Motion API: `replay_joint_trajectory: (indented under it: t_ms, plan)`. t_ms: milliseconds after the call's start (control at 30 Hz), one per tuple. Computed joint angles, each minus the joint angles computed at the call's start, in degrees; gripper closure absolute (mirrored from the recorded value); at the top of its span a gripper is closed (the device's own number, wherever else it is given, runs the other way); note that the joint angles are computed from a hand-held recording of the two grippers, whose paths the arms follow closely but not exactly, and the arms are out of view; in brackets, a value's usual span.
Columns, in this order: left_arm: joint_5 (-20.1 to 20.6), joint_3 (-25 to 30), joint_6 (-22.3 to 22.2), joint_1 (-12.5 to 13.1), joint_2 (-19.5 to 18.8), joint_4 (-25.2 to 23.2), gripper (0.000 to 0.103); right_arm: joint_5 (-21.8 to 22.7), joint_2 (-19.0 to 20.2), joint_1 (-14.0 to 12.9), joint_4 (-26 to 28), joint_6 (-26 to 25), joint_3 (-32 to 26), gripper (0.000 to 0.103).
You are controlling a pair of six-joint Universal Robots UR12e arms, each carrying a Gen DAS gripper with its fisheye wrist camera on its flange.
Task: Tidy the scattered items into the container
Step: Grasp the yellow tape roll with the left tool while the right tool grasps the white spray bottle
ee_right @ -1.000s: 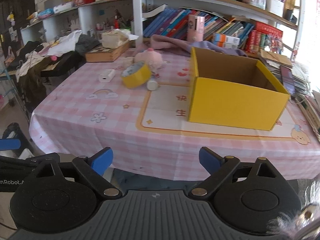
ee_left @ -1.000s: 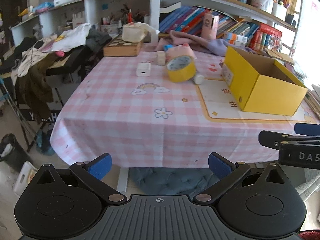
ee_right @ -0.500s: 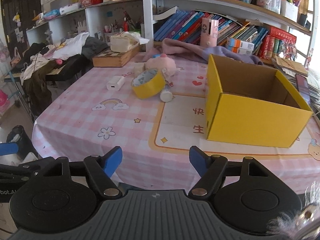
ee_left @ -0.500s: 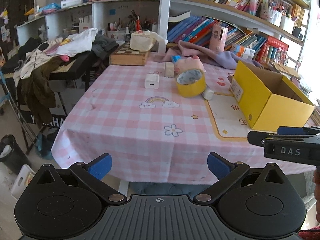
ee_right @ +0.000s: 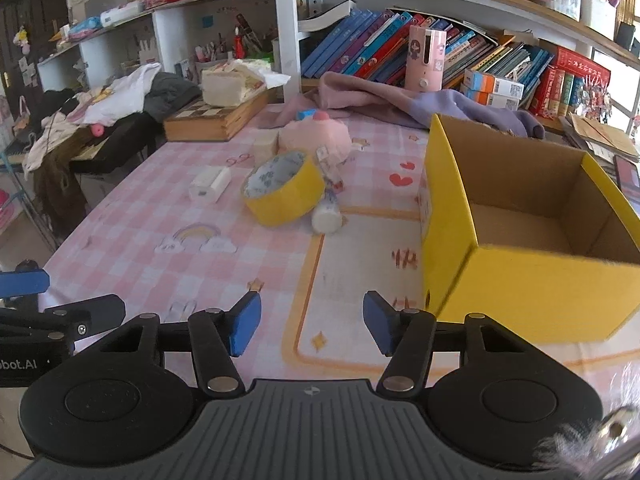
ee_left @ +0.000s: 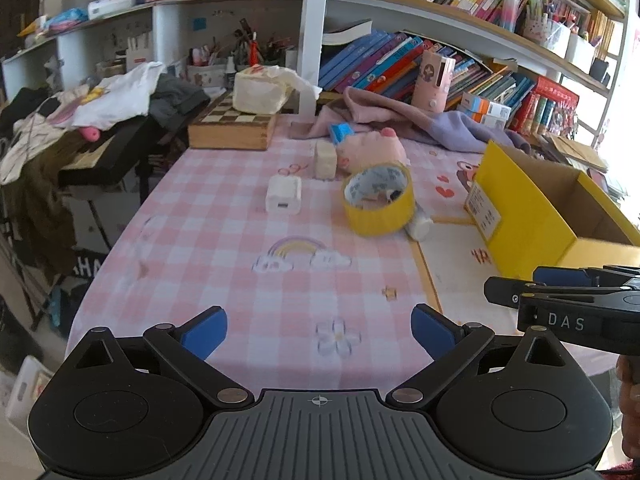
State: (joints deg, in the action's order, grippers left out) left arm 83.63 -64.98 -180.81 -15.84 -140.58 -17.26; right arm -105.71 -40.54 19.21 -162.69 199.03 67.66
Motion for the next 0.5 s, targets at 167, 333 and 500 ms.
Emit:
replay_joint_trajectory:
  t_ms: [167,333,500]
  plan:
    - [-1.14,8.32,0.82,-0.05,-4.12,-4.52,0.004,1.35,2.37,-1.15,3.18,0.19,-4.65,0.048]
    - [-2.72,16.76,1.95,-0.15,-8.43,-8.64,0.003,2.67,5.07,-2.29,8.01,0.74,-9.98,0.049]
    - [-4.72,26.29,6.36,-0.47,-13.4,-13.82,0.004,3.79,7.59,-3.23,12.63,1.32,-14.73,0.055]
